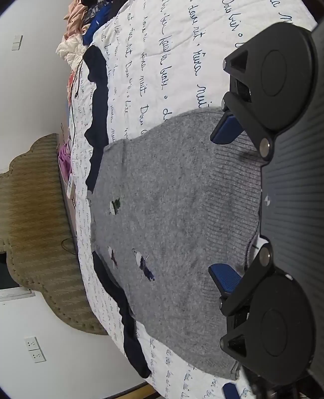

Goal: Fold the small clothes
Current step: 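Move both grippers over the grey sweater toward its navy sleeves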

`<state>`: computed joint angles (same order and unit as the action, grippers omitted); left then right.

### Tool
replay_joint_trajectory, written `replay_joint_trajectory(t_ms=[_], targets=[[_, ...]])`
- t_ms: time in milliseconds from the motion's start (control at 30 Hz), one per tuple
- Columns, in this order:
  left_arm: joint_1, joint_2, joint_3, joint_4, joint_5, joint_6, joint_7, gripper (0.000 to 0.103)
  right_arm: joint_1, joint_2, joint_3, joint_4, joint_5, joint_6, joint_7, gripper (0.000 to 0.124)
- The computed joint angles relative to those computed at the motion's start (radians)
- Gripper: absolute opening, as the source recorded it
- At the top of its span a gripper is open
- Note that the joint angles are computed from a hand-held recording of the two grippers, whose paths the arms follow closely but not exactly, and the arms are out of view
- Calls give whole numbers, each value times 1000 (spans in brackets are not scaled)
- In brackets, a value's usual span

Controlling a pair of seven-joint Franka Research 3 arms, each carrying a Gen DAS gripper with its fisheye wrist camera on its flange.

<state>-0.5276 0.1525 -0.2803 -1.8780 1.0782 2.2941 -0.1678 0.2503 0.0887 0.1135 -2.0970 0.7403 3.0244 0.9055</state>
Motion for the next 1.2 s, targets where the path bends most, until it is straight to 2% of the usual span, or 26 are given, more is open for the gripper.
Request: replay_joint_trajectory(t_ms=[100, 167, 233, 367, 433, 500, 633, 900, 1200], targets=[[17, 30, 5, 29, -78, 43, 72, 103, 5, -5, -10, -10, -44, 0, 42, 103], [1, 23, 18, 14, -3, 48, -11, 103, 5, -15, -16, -20, -68, -7, 63, 103], [-2, 32, 21, 29, 28, 41, -17, 103, 11, -8, -30, -17, -133, -10, 116, 103], [14, 68, 24, 102, -75, -7, 131, 103, 7, 20, -44, 19, -218, -30, 210, 103], [31, 72, 35, 112, -120, 19, 163, 103, 1, 38, -45, 51, -234, -50, 242, 103], [42, 73, 49, 115, -133, 37, 168, 103, 2, 61, -55, 92, -279, -82, 290, 103], [51, 103, 64, 173, -150, 18, 215, 103, 4, 117, -65, 186, -361, -124, 356, 103], [55, 210, 96, 327, -239, -11, 366, 103, 1, 253, -68, 403, -436, -231, 407, 103], [53, 320, 157, 506, -282, -32, 446, 103, -2, 427, -77, 672, -490, -361, 450, 103]])
